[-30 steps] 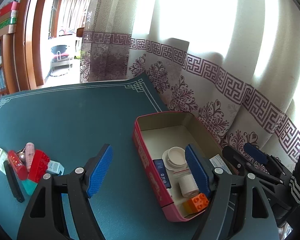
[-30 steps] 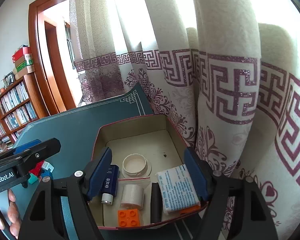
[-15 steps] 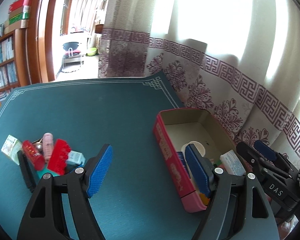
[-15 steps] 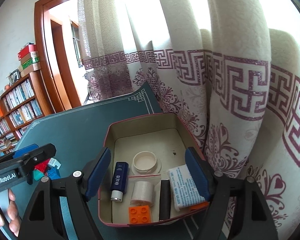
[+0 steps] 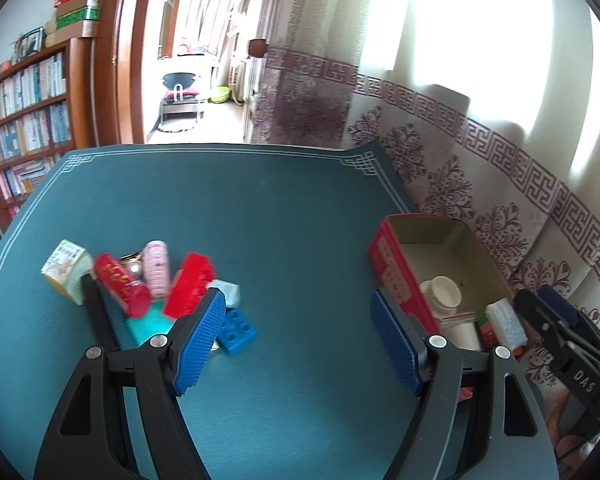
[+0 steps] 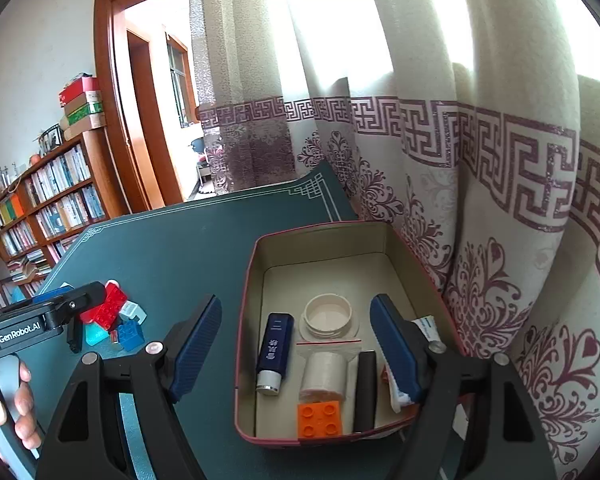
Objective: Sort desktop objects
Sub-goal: 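Withdraw both grippers from the tin back toward the pile, then grasp the black stapler with the left gripper while the right grasps the blue block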
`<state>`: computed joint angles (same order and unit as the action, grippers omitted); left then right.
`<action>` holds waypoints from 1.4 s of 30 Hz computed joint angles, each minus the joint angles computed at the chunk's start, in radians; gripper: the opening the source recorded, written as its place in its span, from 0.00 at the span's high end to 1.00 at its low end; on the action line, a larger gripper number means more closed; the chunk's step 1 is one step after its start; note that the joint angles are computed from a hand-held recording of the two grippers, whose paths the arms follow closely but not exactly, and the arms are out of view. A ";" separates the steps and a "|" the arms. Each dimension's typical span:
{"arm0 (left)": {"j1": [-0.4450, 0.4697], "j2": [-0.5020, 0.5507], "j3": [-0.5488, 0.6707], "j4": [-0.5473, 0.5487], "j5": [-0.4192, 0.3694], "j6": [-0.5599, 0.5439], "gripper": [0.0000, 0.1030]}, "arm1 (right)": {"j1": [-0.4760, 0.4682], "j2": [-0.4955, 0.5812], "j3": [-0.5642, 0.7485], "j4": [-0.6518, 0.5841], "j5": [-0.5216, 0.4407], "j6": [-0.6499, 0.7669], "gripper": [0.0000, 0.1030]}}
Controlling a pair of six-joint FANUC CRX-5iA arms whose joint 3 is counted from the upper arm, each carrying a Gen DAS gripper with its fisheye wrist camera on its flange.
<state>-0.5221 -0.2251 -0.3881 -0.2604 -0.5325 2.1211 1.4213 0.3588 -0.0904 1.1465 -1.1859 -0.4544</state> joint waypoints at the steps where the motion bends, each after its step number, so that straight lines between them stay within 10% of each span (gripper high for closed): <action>1: 0.006 -0.004 -0.003 -0.007 -0.005 0.008 0.24 | 0.001 0.002 0.002 0.002 0.002 0.001 0.22; 21: 0.237 -0.119 -0.115 -0.026 -0.073 0.071 0.24 | 0.003 0.075 0.074 -0.013 0.100 0.094 0.21; 42: 0.276 0.054 -0.051 -0.092 -0.138 0.129 0.24 | 0.010 0.162 0.170 -0.071 0.181 0.230 0.21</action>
